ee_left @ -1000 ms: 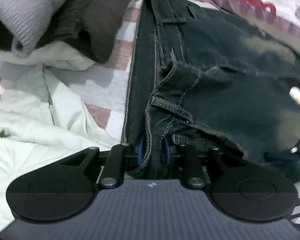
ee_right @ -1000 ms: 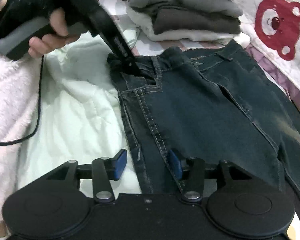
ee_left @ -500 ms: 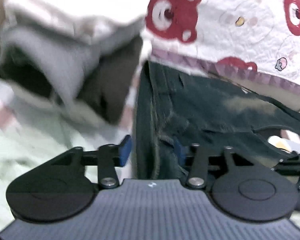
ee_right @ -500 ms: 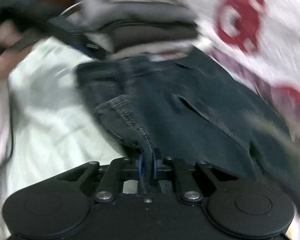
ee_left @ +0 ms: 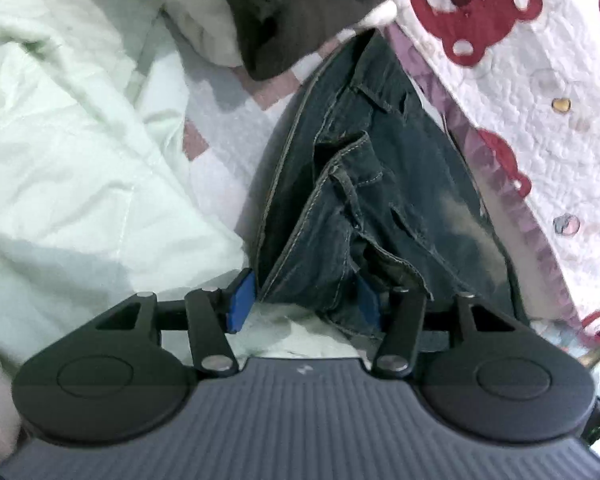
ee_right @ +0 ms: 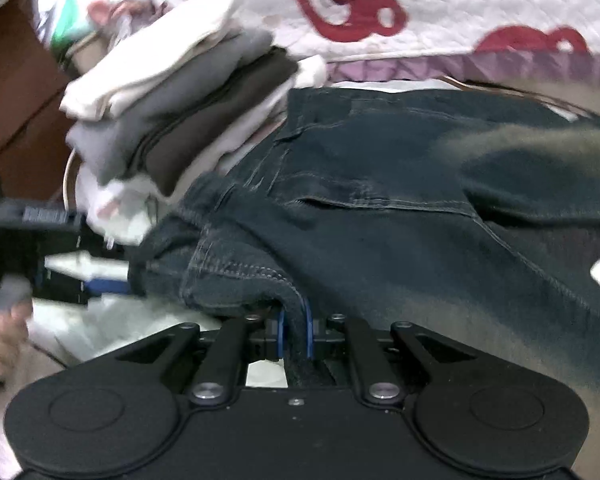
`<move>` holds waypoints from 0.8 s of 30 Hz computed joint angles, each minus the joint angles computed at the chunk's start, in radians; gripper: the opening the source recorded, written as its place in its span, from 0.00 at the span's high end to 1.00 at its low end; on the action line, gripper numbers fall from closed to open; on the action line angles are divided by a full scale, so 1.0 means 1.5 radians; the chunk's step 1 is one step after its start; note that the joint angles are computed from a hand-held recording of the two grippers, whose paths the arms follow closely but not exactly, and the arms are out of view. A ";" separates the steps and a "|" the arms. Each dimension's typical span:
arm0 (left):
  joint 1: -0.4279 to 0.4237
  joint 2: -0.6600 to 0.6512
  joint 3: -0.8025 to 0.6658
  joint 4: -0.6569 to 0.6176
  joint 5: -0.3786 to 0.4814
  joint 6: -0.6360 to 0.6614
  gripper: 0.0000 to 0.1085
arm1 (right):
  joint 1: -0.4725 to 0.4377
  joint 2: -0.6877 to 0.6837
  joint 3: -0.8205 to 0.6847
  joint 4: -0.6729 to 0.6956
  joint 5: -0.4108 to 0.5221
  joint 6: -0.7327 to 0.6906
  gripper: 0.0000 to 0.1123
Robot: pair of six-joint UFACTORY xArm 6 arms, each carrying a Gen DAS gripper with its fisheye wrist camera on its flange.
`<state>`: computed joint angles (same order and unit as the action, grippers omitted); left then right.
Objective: Fold clothes
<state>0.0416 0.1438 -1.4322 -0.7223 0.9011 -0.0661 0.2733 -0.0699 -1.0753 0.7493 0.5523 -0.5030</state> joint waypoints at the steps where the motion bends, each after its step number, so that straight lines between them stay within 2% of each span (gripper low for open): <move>1: 0.000 -0.011 0.014 -0.010 -0.007 -0.012 0.50 | -0.005 0.003 -0.002 0.017 0.005 0.009 0.91; 3: 0.005 -0.036 0.045 -0.082 -0.004 -0.011 0.50 | -0.015 0.008 -0.006 0.049 0.013 0.028 0.91; 6: -0.003 -0.060 0.072 -0.200 -0.002 0.087 0.46 | -0.019 0.009 -0.001 0.076 0.018 0.045 0.91; 7: -0.016 -0.065 0.079 -0.202 -0.023 0.097 0.46 | -0.021 0.010 0.000 0.085 0.019 0.050 0.91; 8: -0.038 -0.067 0.088 -0.176 -0.072 0.088 0.46 | -0.021 0.010 0.000 0.089 0.024 0.051 0.91; 10: -0.081 -0.057 0.096 -0.067 -0.172 0.013 0.41 | -0.021 0.007 0.002 0.100 0.034 0.043 0.91; 11: -0.092 -0.041 0.090 -0.013 -0.191 -0.028 0.41 | -0.019 0.002 0.006 0.098 0.032 0.032 0.91; 12: -0.097 -0.024 0.077 0.030 -0.186 -0.058 0.42 | -0.015 -0.001 0.009 0.095 0.029 0.015 0.91; 14: -0.103 -0.012 0.073 0.080 -0.196 -0.061 0.55 | -0.004 -0.008 0.017 0.077 0.011 -0.011 0.90; 15: -0.105 -0.010 0.076 0.098 -0.206 -0.052 0.84 | -0.001 -0.010 0.020 0.064 0.003 -0.019 0.90; 18: -0.112 -0.025 0.106 0.085 -0.269 0.025 0.88 | 0.009 -0.016 0.029 0.024 -0.019 -0.042 0.89; 20: -0.117 -0.027 0.115 0.092 -0.302 0.037 0.88 | 0.011 -0.018 0.033 0.015 -0.023 -0.055 0.84; 22: -0.119 -0.028 0.119 0.089 -0.319 0.048 0.88 | 0.017 -0.022 0.038 -0.009 -0.028 -0.073 0.82; 24: -0.118 -0.029 0.123 0.077 -0.325 0.058 0.88 | 0.032 -0.028 0.049 -0.087 -0.047 -0.069 0.80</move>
